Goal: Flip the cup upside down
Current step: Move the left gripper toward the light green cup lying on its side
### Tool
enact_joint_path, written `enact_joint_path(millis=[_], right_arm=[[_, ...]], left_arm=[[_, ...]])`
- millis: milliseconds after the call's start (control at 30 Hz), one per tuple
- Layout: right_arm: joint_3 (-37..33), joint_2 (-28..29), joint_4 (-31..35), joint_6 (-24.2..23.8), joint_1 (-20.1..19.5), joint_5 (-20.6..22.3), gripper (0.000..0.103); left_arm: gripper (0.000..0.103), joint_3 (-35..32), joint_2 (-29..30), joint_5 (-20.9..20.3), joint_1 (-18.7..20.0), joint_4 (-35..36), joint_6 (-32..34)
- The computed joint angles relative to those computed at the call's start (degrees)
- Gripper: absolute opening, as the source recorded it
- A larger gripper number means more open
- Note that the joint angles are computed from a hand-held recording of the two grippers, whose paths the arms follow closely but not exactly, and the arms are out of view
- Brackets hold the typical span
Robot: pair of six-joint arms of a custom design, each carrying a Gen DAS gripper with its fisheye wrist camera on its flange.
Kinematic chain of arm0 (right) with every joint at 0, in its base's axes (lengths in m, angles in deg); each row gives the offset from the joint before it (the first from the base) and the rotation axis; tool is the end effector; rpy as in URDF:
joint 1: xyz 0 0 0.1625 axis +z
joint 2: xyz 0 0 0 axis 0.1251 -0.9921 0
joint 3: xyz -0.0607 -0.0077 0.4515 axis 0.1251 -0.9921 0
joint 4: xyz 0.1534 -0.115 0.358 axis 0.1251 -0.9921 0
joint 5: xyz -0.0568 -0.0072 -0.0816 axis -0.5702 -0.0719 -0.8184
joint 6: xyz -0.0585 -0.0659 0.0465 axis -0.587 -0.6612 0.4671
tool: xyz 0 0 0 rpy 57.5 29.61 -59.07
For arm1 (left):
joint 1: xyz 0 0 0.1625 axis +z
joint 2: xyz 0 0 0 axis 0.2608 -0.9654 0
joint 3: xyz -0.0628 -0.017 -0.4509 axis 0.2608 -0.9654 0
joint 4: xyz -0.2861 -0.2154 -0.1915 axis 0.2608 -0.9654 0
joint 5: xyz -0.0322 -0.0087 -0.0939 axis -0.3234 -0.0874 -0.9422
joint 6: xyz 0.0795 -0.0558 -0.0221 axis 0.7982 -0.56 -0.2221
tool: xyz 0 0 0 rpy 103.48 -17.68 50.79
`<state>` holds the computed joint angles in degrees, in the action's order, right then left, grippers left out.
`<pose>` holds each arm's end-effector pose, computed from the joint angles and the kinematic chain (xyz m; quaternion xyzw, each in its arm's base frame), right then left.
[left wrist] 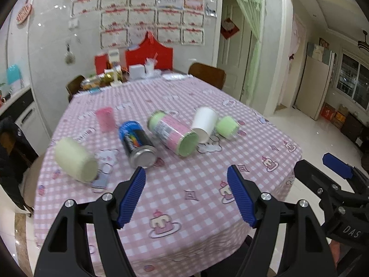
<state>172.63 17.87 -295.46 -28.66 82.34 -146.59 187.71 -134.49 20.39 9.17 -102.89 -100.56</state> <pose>0.1261 -0.4085 0.2088 0.3015 -0.8544 0.3901 0.1641 -0.2735 -0.3717 0.0751 0.0892 0.8128 -0.4516 0.3571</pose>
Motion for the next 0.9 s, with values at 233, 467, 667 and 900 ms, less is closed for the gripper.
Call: enact_joint_path(millis=[233, 467, 667, 900], right_arm=[[-6.0, 0.3, 6.2, 1.8, -3.6, -0.9, 0.095], [-13.7, 1.7, 11.9, 2.0, -6.2, -2.5, 0.095], [-22.6, 4.5, 17.7, 1.6, -7.5, -3.8, 0.095], [-33.4, 9.1, 25.3, -0.5, -7.6, -4.0, 0.095]], left_arm=[[0.072, -7.7, 9.5, -3.3, 6.7, -16.9, 18.7], [0.072, -18.3, 17.0, -8.4, 12.9, -23.8, 29.8], [0.072, -28.3, 21.9, -12.1, 17.6, -23.3, 31.6], [0.072, -39.2, 26.5, -12.1, 22.2, -19.0, 24.7]])
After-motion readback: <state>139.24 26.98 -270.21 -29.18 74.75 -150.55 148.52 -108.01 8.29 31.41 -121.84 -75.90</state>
